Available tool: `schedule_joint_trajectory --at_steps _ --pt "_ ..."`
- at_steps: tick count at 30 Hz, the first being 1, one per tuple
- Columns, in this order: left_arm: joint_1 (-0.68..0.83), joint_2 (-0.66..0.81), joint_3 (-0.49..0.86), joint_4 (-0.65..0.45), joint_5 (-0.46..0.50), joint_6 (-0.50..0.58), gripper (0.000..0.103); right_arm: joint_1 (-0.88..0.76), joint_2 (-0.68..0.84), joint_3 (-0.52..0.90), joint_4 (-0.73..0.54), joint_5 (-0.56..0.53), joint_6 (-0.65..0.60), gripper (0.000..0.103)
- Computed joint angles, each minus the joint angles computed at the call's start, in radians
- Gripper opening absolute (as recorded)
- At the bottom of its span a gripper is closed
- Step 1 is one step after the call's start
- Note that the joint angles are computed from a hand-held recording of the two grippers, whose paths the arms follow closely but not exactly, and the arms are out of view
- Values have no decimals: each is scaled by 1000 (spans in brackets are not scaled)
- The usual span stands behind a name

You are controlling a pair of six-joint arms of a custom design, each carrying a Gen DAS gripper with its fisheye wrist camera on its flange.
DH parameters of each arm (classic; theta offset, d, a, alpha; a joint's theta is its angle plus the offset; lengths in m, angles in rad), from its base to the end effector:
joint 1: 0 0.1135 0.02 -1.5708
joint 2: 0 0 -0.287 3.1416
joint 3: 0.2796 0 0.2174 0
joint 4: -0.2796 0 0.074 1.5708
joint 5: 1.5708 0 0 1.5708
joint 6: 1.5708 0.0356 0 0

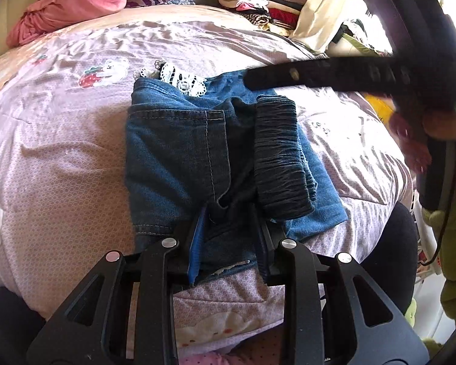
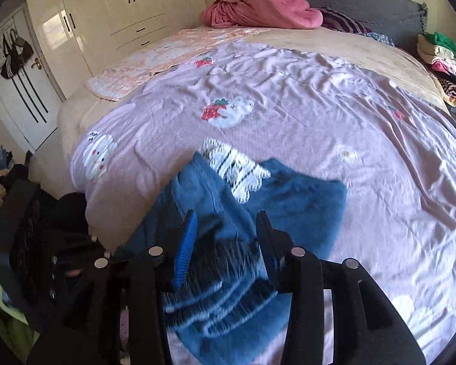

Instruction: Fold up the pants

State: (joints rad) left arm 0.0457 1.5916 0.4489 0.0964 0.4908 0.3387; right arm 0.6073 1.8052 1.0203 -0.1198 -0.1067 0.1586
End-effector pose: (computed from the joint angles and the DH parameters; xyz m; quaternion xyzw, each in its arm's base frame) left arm 0.2206 -0.0067 0.1440 0.1991 0.9176 -0.1823 0.2917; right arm 0.2807 0.1997 0.2014 -0.2269 0.9162 0.1687 0.2840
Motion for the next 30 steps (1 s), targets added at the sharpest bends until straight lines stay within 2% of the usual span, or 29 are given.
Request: schedule_joint_trajectory --at_steps 6,11,14,17,22,26,30 --pt "1 -5 -5 0 -1 1 21 6 37 -62 43 47 31 39" --pt "27 -11 1 -17 23 2 23 -28 -46 -162 137 -12 102 52" --pt "73 -25 15 -63 78 26 36 -41 -123 -268 216 -42 161 56" --pt "125 -34 38 -110 116 41 39 -21 -201 -376 284 -38 207 58" --pt "225 -6 147 -201 155 45 44 94 -292 -486 346 5 226 58" --pt "255 52 269 -300 171 47 44 237 -297 -476 344 58 196 58" --pt "218 90 356 -373 162 51 44 352 -232 -419 364 99 149 58"
